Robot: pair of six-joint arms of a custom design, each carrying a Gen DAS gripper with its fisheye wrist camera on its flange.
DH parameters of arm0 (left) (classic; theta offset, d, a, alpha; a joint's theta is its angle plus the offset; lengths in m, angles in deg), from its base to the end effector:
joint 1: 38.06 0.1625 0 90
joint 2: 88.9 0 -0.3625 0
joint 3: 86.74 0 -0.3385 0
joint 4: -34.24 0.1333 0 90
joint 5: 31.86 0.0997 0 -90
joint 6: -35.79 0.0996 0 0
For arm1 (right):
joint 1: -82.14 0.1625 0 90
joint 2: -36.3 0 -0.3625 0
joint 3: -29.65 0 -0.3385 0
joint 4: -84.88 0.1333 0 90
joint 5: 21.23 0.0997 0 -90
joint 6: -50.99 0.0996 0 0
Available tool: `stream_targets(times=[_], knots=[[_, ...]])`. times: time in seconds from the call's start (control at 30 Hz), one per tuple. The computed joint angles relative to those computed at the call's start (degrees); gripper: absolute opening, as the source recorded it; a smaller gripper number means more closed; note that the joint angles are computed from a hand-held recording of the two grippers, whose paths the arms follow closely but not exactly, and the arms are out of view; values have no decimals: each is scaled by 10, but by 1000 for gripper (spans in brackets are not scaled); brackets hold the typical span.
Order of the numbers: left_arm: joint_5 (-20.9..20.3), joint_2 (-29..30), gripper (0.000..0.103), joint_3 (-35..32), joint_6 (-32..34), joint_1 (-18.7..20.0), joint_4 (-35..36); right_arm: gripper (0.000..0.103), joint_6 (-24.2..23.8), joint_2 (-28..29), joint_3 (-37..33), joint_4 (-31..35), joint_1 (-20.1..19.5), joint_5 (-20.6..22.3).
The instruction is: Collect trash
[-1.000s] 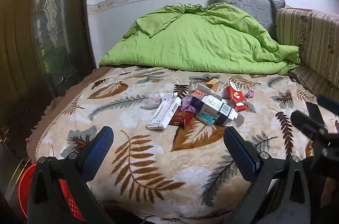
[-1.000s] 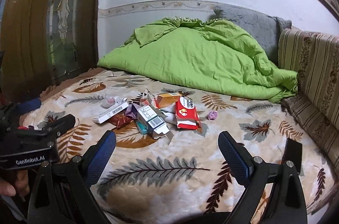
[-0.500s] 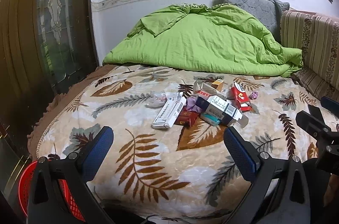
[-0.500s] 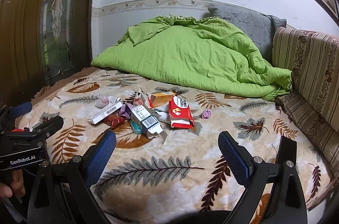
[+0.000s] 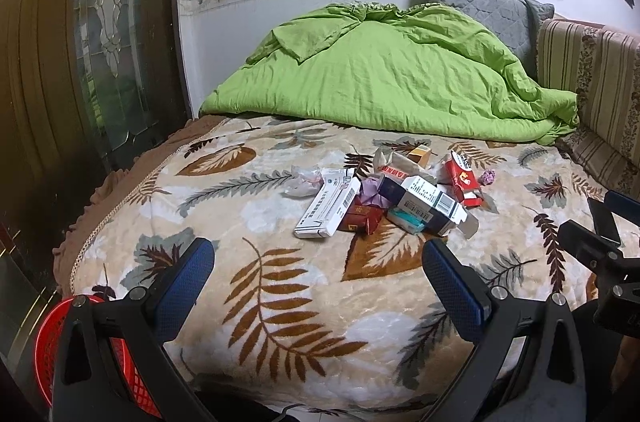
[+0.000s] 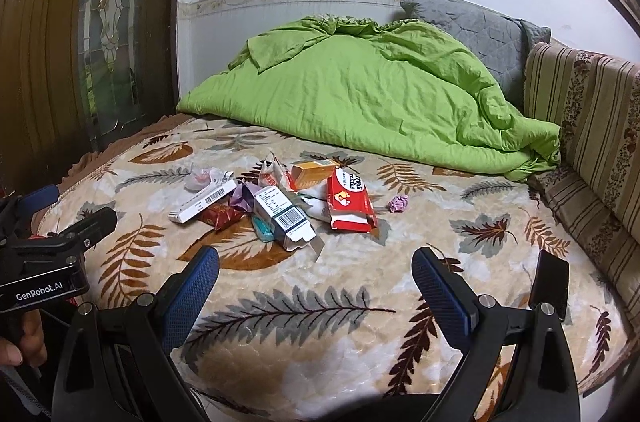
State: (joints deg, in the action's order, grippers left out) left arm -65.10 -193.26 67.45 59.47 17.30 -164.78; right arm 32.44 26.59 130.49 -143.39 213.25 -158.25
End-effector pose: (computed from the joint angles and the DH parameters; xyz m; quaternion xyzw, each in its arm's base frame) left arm 0.0495 -0.3094 0.3127 0.1678 0.7825 -0.4720 0.3699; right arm 0.3534 -0.3130 -0.0879 0.2797 -0.8085 0.4311 0.2868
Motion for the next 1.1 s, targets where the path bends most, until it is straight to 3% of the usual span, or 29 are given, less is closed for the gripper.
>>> stream_targets(times=[1.1], knots=[[-23, 45, 103, -22, 9, 48, -43, 96, 10, 6, -15, 42, -20, 28]])
